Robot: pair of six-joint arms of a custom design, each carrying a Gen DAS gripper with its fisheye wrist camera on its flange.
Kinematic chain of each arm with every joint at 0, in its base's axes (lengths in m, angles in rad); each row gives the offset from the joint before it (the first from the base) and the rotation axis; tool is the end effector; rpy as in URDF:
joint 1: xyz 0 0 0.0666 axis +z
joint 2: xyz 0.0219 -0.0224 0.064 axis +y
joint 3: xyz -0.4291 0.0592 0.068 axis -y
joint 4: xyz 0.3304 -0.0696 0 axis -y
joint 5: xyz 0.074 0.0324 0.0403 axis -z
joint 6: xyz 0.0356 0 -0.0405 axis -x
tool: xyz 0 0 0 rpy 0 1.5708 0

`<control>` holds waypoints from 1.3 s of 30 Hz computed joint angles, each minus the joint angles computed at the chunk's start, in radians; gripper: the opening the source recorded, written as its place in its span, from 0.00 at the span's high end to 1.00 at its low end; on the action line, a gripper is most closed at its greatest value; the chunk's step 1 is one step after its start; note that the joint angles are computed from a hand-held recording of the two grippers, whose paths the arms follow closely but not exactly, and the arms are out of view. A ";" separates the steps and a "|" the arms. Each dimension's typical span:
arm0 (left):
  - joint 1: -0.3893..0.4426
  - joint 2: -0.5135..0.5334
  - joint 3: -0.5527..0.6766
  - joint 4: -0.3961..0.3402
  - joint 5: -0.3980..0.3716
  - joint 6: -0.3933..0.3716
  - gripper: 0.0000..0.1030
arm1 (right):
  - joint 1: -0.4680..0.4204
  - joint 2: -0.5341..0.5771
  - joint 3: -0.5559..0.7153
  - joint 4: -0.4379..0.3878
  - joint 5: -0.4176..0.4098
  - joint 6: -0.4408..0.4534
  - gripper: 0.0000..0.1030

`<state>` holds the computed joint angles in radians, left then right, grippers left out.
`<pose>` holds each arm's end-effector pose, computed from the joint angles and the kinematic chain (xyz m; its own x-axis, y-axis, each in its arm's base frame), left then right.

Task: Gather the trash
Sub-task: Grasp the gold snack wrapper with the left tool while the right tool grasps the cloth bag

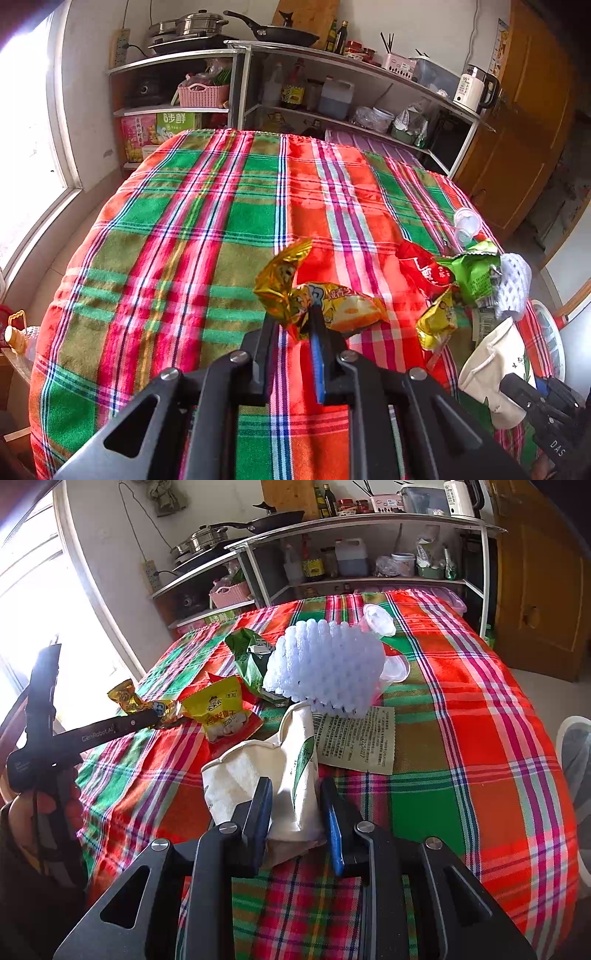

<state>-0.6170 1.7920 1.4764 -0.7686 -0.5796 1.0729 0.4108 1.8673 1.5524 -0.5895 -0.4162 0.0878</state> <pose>0.4554 -0.2997 0.3399 -0.5861 -0.4855 -0.6487 -0.5020 0.8460 -0.1796 0.5373 0.2493 0.3349 -0.6658 -0.3775 -0.6436 -0.6553 0.7084 0.2624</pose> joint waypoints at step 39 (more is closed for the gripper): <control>0.037 0.060 0.059 -0.034 0.036 0.017 0.77 | -0.007 -0.008 -0.012 0.016 0.010 -0.018 0.73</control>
